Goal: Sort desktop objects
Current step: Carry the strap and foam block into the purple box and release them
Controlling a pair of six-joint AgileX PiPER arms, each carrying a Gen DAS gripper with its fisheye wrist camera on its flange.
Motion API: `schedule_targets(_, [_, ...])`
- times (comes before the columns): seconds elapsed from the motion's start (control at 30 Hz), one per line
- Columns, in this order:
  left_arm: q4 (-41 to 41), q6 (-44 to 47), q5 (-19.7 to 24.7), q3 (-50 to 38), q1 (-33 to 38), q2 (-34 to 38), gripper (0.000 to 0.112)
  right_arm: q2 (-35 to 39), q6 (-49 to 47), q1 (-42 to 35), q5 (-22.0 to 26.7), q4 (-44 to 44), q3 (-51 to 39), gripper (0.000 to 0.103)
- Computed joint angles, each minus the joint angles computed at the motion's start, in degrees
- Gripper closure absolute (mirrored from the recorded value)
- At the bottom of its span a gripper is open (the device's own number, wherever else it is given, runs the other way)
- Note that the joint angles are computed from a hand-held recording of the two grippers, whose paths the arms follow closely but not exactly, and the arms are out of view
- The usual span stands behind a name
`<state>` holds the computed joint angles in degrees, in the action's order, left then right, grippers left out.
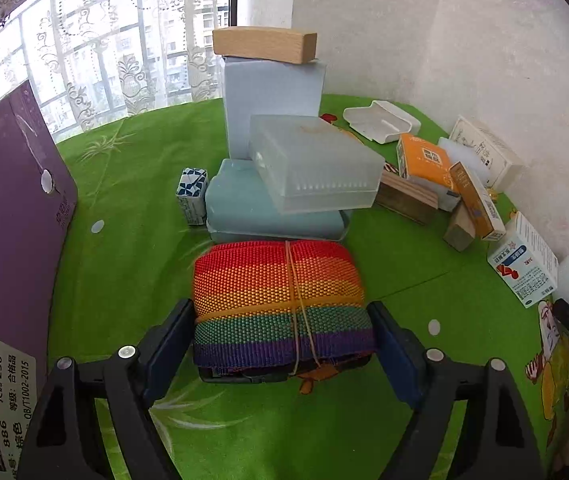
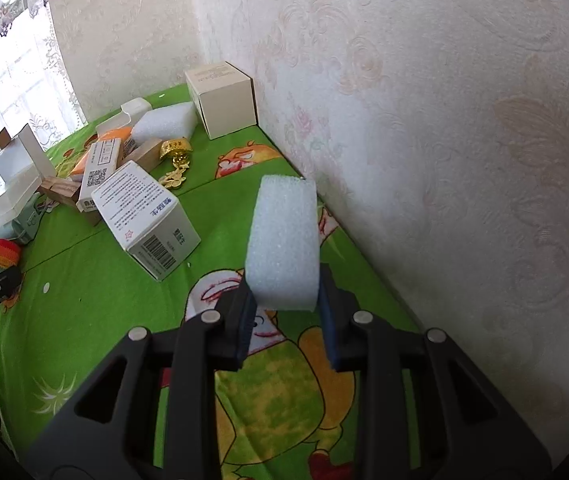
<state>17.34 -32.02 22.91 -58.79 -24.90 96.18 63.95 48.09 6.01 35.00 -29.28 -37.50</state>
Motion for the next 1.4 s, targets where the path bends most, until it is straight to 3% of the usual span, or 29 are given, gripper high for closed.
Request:
schedule_targets(0.3, [-6.54, 7.38, -2.51, 5.14, -0.09, -6.96, 0.027, -3.83, 3.71, 4.85, 3.81, -2.12, -1.18, 0.072])
schedule_targets(0.63, [-3.93, 7.21, -3.31, 9.60, 2.38, -21.87, 0.027, -2.92, 10.33, 16.93, 8.70, -6.76, -7.91, 0.072])
schedule_targets(0.9, [-22.39, 27.05, -1.65, 10.33, 17.34, -30.69, 0.027, 3.63, 15.16, 30.91, 11.08, -11.39, -18.70, 0.072])
schedule_targets(1.03, [-35.45, 41.48, 0.63, 10.07, 27.92, -32.02, 0.027, 8.90, 15.36, 36.59, 10.88, -12.60, -25.34, 0.072])
schedule_targets(1.23, [-52.02, 61.92, 6.38, 6.38, 44.59, -29.00, 0.027, 17.63, 13.27, 43.29, 9.92, -12.13, -35.26, 0.072])
schedule_targets(1.4, [-54.47, 68.37, 10.08, -0.34, 54.17, -23.81, 0.027, 26.16, 8.29, 46.82, 9.67, -9.76, -45.32, 0.072])
